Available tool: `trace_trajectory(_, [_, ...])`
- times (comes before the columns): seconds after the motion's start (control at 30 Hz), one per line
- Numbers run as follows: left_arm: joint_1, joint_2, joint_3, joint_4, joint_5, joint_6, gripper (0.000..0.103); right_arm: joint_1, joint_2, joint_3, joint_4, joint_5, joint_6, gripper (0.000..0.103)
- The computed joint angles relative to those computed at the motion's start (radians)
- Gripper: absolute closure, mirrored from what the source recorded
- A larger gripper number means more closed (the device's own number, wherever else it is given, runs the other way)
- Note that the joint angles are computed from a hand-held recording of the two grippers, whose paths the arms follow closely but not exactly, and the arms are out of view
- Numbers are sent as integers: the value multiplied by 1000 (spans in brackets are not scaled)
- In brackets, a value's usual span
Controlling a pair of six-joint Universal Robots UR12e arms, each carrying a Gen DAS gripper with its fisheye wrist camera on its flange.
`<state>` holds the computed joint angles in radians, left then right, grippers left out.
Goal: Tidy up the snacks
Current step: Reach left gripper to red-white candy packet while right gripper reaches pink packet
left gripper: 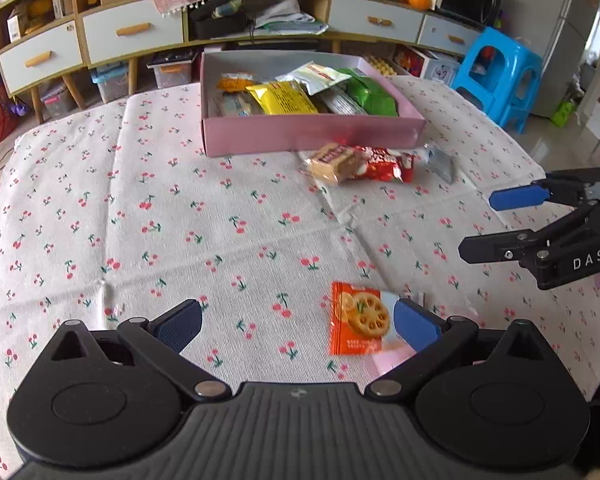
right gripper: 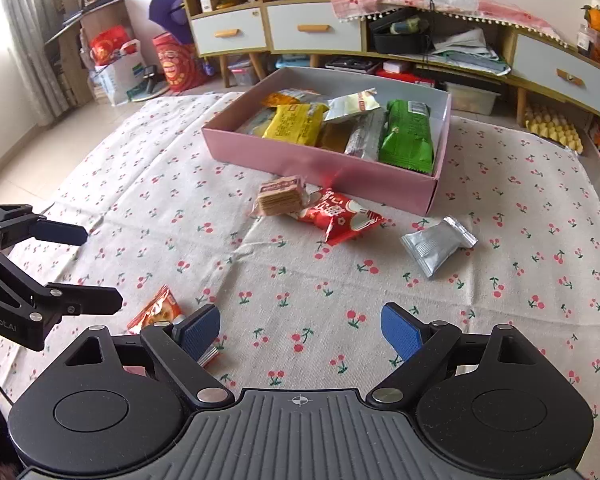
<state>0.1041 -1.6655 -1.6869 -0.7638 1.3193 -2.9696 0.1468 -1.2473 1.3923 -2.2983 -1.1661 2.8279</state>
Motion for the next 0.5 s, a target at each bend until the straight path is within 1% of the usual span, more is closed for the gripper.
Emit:
trace_trajectory(0.07, [5, 12, -8, -37, -26, 3, 1, -7, -6, 5, 29, 35, -55, 13])
trace_trajectory(0.13, [9, 24, -16, -73, -61, 12, 1, -9, -15, 15, 45, 53, -113, 13])
trace_trajectory(0.3, [9, 46, -33, -121, -120, 4, 1, -11, -24, 17, 121, 100, -238, 13])
trace_trajectory(0.37, [4, 46, -27, -149, -125, 8, 1, -9, -25, 17, 134, 106, -260, 13])
trace_trajectory(0.5, [-2, 52, -34, -141, -125, 10, 1, -9, -25, 10, 167, 113, -293, 13])
